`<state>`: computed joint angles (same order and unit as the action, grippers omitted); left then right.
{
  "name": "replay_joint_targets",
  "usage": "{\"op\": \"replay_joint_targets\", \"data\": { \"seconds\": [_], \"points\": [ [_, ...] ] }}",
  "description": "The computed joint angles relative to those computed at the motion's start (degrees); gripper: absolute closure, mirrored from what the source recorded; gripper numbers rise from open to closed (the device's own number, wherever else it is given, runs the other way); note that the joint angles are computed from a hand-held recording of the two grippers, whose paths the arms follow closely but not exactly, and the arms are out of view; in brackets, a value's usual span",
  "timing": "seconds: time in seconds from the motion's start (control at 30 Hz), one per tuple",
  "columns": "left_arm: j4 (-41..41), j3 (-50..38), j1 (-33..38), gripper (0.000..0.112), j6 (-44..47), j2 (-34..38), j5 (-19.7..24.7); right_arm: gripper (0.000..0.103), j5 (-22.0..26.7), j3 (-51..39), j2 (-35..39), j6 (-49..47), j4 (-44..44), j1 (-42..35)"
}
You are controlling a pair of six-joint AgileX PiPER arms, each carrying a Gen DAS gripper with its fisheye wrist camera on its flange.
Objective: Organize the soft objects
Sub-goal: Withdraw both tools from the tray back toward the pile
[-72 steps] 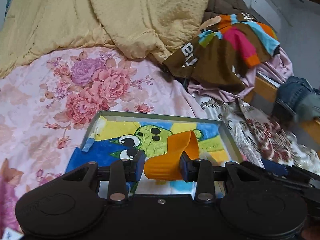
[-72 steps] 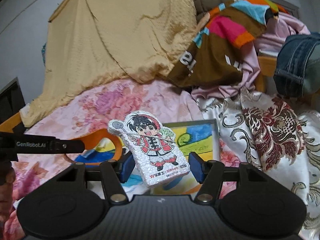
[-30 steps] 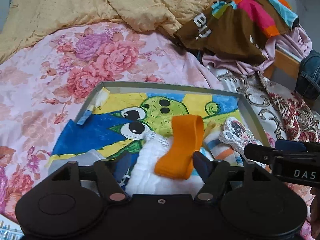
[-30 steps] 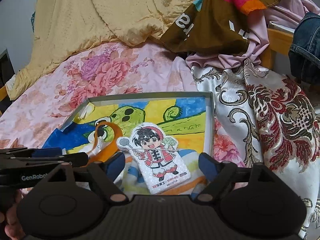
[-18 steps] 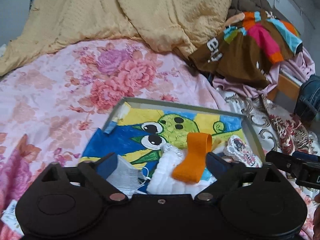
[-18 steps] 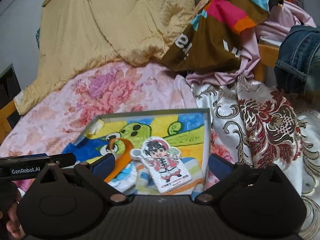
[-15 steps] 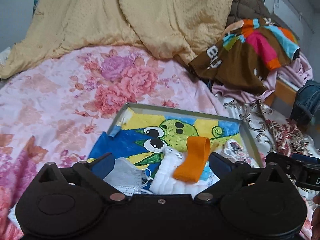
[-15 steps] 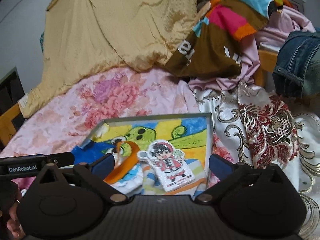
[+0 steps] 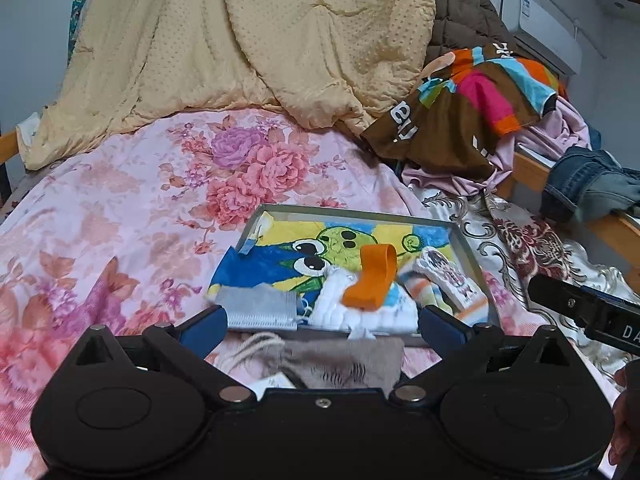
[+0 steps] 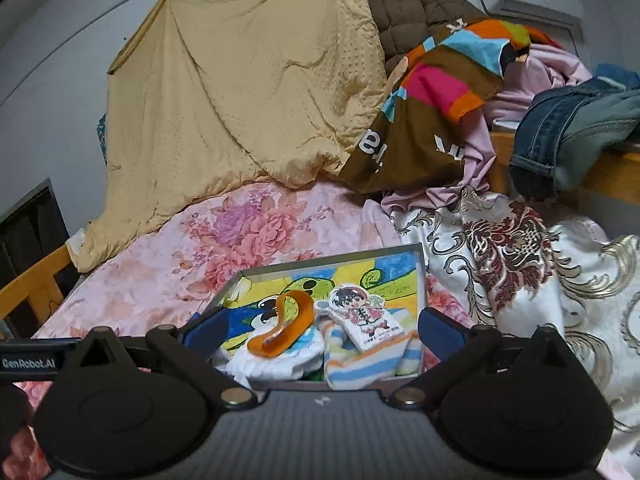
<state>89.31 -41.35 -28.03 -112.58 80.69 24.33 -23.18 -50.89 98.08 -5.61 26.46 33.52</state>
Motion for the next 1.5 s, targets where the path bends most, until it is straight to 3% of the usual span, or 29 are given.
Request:
{"op": "replay_joint_targets", "data": {
  "seconds": [0.23,0.83,1.23,1.5],
  "points": [
    [-4.01,6.02,-4.58,0.010,1.61,-7.69,4.19,0.000,-6.84,8.46,-5.93,-5.66,7.39,5.84],
    [-12.11,20.71,-18.88,0.010,-1.33,-23.37,15.31,0.000,-16.28,22.96,-14.47,-17.22,26.30,22.85],
    [-14.72,29.58,-27.40,0.010,-3.67,-28.71,19.06,0.000,-14.88,24.22,-14.12,-23.30,39.42,31.00],
    [-13.43,31.85,-28.30,0.010,-5.02,-27.96,16.22,0.000,-10.84,20.55,-11.09,-31.91,46.32,30.68]
  ]
}}
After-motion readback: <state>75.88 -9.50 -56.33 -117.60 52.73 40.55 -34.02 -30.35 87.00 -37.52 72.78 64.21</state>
